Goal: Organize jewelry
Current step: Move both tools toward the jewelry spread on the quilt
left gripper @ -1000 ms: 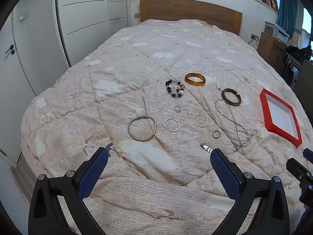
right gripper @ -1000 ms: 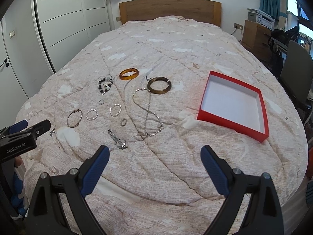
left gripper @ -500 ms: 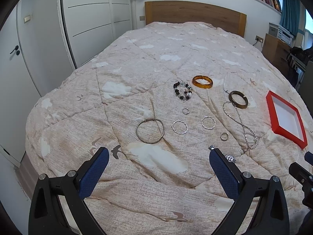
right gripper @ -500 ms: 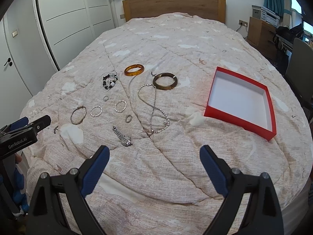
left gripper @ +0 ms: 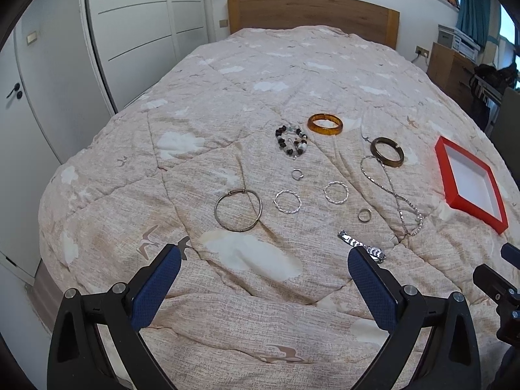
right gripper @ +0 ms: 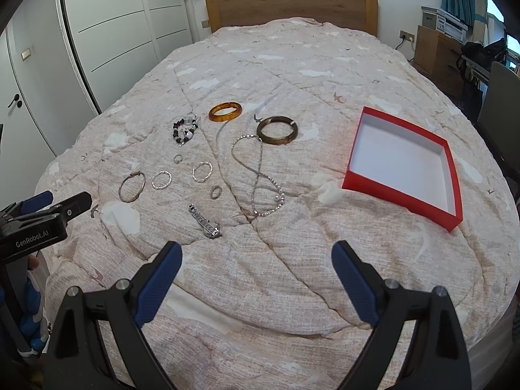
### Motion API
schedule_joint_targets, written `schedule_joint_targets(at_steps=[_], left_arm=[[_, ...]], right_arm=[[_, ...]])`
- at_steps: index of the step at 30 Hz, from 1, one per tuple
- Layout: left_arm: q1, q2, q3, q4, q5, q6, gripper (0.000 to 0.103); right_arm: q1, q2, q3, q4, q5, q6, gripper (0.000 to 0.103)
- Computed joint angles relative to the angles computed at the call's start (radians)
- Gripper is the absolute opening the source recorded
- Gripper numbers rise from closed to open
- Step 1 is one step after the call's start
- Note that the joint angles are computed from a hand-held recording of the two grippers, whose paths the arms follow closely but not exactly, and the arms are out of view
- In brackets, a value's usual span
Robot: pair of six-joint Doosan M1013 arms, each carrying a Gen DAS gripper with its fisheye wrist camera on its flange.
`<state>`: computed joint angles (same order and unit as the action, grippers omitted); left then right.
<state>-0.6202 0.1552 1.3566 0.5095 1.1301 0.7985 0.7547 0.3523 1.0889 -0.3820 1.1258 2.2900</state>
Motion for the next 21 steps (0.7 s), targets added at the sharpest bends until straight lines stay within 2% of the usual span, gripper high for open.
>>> schedule_joint_targets(at_steps=[14, 21], left_arm=[[0.021, 0.01, -0.007, -0.076, -0.002, 0.056, 0.101], [0.023, 0.02, -0.011, -0.074, 0.008, 0.062, 0.101]], right_arm=[[0.002, 0.017, -0.019, 0.026, 0.018, -0.036, 0.093], [-0.004, 0.027, -0.027, 0.053, 0.021, -0.063, 0.093]])
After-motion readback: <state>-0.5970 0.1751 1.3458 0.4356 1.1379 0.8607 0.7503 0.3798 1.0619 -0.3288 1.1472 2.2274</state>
